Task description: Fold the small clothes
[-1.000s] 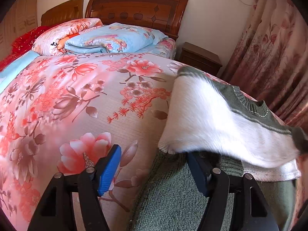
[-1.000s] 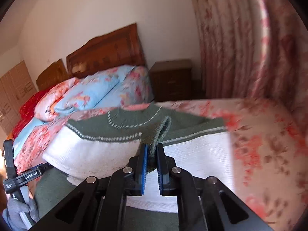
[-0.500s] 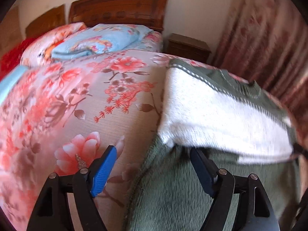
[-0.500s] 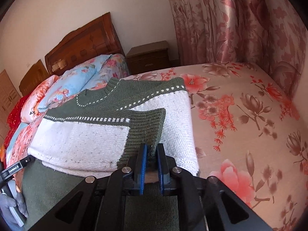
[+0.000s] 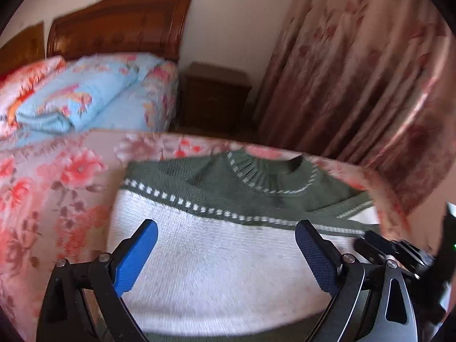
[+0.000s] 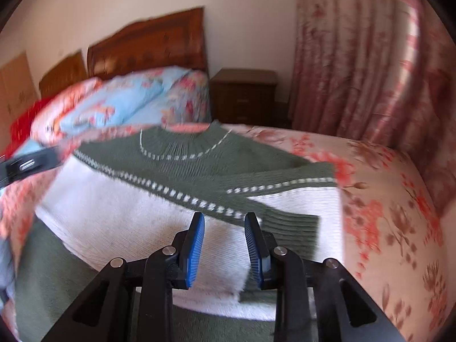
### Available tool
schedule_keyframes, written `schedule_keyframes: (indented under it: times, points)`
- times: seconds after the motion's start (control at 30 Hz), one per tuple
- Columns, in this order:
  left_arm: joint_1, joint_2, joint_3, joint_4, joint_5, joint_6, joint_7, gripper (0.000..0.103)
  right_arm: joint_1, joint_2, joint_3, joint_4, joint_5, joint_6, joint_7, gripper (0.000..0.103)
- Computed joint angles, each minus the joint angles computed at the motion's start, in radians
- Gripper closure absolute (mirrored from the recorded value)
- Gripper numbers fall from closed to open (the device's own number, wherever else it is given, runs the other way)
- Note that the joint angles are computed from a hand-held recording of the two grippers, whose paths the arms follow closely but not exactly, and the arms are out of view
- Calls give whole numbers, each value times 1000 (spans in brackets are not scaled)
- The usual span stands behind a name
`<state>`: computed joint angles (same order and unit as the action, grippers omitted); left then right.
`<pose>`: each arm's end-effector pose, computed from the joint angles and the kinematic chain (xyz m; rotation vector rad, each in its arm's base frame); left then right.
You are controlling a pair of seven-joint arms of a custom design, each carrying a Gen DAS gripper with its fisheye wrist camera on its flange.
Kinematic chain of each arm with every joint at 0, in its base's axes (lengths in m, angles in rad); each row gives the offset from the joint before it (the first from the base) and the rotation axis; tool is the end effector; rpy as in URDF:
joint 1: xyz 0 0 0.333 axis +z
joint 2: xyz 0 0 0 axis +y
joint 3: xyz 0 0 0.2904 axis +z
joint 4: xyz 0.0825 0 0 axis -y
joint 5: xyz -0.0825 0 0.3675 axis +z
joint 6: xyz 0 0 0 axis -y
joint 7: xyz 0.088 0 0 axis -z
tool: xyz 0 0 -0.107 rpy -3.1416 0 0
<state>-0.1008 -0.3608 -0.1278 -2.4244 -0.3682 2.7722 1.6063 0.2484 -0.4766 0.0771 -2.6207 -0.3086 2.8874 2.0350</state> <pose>0.4633 -0.0957 0.5054 -1.9275 1.8845 -0.9461 0.4010 0.1555 0.4761 -1.8682 1.6304 -0.6276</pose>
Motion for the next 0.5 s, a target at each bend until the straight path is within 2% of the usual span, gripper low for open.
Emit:
schedule_keyframes:
  times: [0.03, 0.07, 0.1, 0.13, 0.2, 0.23, 0.3, 0.33, 0.37, 0.43, 0.5]
  points:
    - [45, 50, -27, 30, 55, -44, -65, 0, -4, 11, 4, 6, -6, -17, -4, 74]
    - [54, 73, -29, 25, 80, -46, -96, 0, -4, 21, -1, 4, -4, -24, -16, 73]
    - [56, 62, -35, -8, 97, 8, -75, 0, 23, 9, -41, -27, 14, 24, -52, 73]
    - [57, 51, -41, -25, 125, 19, -65, 0, 55, 1, -78, -46, 42, 48, -91, 73]
    - [62, 44, -47, -13, 162, -26, -73, 0, 103, -20, -130, -63, 95, 42, -157, 73]
    - [42, 37, -25, 0, 129, -54, -58, 0, 125, -27, -149, -52, 124, 9, -189, 73]
    - [-29, 29, 42, 28, -11, -46, 47, 0, 141, -24, -166, -17, 173, -31, -236, 73]
    - [-29, 35, 39, 46, -22, -33, 61, 0, 138, -16, -167, -4, 190, -21, -254, 73]
    - [-24, 54, 28, 79, -16, -23, 67, 0, 125, 10, -164, 26, 197, 0, -266, 73]
    - [-8, 132, 7, 168, 18, -55, 59, 0, 99, 87, -151, 107, 207, -1, -278, 73]
    - [17, 239, -10, 280, 72, -145, 1, 0, 137, 190, -192, 221, 294, -73, -359, 73]
